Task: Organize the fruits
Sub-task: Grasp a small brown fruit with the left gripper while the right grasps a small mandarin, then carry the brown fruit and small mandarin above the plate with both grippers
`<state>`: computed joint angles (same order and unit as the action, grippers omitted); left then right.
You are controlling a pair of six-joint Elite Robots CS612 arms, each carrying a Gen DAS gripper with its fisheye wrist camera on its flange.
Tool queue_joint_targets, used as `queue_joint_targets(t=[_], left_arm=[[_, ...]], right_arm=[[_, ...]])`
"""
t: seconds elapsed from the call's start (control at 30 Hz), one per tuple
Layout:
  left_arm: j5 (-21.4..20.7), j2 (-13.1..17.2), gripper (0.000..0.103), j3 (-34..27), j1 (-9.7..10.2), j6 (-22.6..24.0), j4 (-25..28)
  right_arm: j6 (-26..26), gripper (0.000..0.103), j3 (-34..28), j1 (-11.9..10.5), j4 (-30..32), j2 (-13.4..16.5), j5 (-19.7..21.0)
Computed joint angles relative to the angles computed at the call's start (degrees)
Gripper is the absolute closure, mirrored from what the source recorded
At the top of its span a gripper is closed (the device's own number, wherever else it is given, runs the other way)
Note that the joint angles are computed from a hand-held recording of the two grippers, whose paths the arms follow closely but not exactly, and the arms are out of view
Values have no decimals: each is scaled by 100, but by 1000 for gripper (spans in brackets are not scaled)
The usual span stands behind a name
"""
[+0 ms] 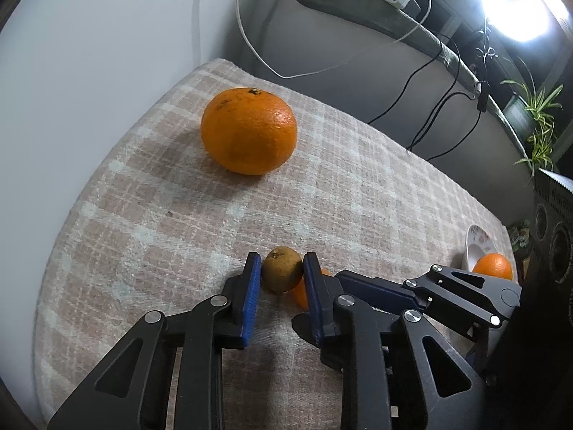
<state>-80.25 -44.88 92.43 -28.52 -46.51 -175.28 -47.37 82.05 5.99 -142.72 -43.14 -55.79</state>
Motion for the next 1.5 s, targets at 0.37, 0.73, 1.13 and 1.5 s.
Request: queue_joint_targets(t=[0.37,0.73,1.13,1.5], left_arm=[[82,-18,81,43,-30,-25,-49],[178,-73,81,111,-86,-23,-145],[308,-207,81,285,-201,-76,-359],[397,-314,81,327,-394,113,-562]], right_arm=[[14,73,-73,37,39,75,-155],[81,75,5,-49,109,-14,-75],[169,75,213,-293,118,-269,275],[242,75,490,-619,-108,-566,704]])
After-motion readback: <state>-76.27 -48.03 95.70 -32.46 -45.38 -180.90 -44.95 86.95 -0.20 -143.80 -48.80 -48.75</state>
